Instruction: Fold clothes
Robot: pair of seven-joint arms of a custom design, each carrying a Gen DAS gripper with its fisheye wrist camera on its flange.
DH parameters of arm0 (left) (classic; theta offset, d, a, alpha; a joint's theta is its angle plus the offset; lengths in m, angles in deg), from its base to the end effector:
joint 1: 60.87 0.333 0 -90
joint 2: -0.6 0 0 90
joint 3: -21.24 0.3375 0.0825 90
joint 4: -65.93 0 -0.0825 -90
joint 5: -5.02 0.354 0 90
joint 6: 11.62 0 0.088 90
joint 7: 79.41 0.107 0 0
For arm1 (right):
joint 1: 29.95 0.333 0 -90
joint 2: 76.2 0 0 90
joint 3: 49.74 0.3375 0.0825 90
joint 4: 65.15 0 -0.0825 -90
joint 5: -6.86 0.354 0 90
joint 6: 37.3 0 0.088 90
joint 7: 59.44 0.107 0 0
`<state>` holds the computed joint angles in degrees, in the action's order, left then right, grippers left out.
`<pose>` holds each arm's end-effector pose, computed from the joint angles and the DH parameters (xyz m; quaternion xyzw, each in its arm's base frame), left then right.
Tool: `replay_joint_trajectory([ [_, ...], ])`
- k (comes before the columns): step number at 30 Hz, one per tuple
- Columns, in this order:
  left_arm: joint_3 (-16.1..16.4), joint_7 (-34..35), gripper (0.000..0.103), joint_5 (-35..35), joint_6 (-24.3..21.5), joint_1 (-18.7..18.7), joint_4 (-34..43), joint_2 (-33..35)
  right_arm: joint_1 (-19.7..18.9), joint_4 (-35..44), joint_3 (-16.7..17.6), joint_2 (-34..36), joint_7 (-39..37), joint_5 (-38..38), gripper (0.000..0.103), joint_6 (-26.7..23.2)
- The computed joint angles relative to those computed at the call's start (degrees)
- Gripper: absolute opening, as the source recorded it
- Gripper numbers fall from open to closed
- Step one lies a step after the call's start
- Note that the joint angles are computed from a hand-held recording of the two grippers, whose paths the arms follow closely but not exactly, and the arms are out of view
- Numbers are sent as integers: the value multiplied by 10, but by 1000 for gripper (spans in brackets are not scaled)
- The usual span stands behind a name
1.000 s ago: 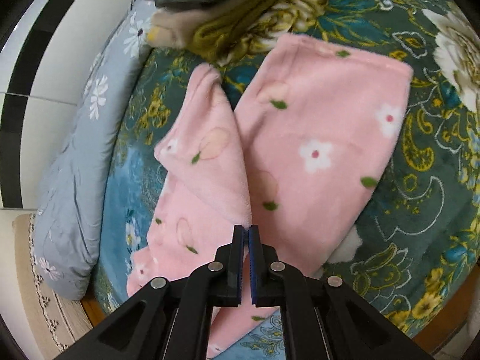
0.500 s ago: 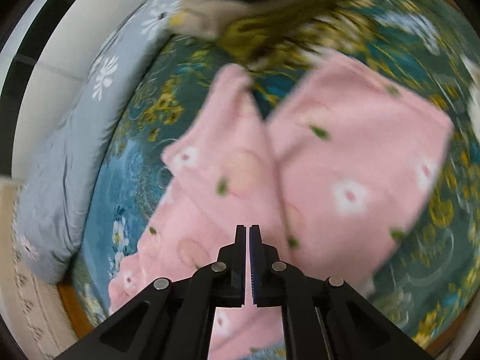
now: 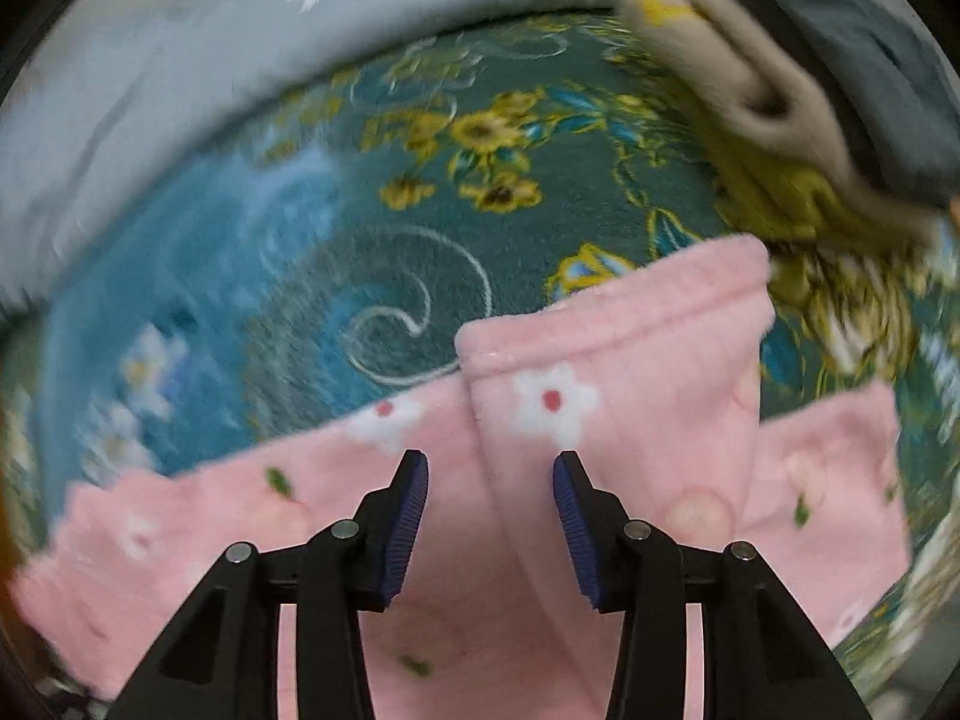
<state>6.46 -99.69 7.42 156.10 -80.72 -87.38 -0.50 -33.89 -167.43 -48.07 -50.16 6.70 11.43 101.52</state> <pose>0.3502 -0.2450 0.3174 0.9804 -0.1436 0.1238 0.0535 0.6566 -0.0279 0.3562 -0.8061 0.5836 -0.0590 0.0781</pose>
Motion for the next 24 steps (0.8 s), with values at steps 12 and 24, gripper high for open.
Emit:
replay_joint_trajectory([
  [12,-1,4,5,-16,-20,9,15,1,-100,60,35,3,2,161,5,-68],
  [24,0,26,5,-43,-40,14,32,15,-194,62,-54,31,107,291,4,-78],
])
